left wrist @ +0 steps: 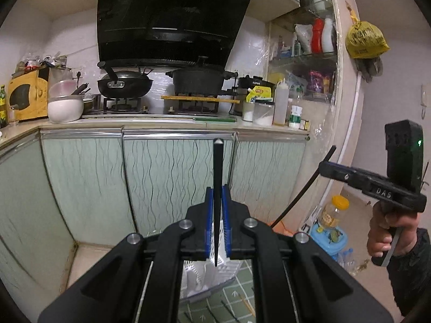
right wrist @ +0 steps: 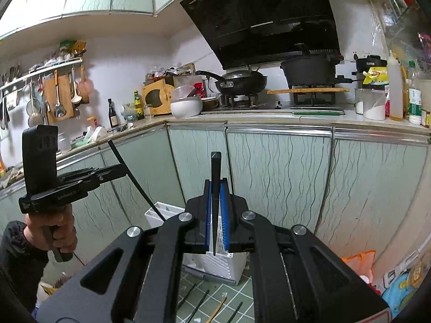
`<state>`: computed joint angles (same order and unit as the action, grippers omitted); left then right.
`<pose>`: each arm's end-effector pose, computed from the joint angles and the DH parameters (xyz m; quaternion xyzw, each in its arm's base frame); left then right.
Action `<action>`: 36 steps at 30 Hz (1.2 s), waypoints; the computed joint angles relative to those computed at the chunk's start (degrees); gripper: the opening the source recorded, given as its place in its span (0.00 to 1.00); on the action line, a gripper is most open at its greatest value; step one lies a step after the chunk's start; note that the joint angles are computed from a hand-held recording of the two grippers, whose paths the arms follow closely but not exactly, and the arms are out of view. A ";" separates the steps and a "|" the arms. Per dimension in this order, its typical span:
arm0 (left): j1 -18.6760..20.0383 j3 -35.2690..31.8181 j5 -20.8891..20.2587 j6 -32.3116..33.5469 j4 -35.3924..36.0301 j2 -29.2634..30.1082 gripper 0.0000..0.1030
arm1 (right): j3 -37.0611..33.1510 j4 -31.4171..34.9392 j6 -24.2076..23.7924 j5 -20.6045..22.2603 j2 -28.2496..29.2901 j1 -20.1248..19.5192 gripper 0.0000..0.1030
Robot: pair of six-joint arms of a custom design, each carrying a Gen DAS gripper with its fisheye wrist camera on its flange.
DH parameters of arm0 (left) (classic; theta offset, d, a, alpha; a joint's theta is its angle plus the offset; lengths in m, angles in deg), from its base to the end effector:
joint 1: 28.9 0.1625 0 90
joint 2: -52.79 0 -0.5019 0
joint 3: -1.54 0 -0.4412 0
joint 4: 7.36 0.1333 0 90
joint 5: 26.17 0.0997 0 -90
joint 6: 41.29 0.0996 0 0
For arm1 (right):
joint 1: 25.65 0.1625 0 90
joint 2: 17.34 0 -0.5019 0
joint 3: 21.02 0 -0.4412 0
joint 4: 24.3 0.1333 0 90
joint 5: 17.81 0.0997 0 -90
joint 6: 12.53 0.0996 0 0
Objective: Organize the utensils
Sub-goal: 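Open the left tool over the holder while the right tool releases its chopstick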
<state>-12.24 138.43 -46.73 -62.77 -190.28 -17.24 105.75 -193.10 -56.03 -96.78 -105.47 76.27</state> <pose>-0.3659 -0.3460 0.2409 0.2347 0.7763 -0.5339 0.2391 0.2524 -0.4580 0.3782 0.4639 -0.8123 0.3534 0.0061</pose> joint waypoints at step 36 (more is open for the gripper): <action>5.48 4.86 -0.66 -7.79 -2.06 5.02 0.93 | 1.55 -2.21 -1.40 -1.99 6.41 -8.03 0.92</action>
<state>-6.75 143.29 -47.39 -70.56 -192.34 -12.22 107.30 -195.31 -57.43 -98.77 -99.06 68.24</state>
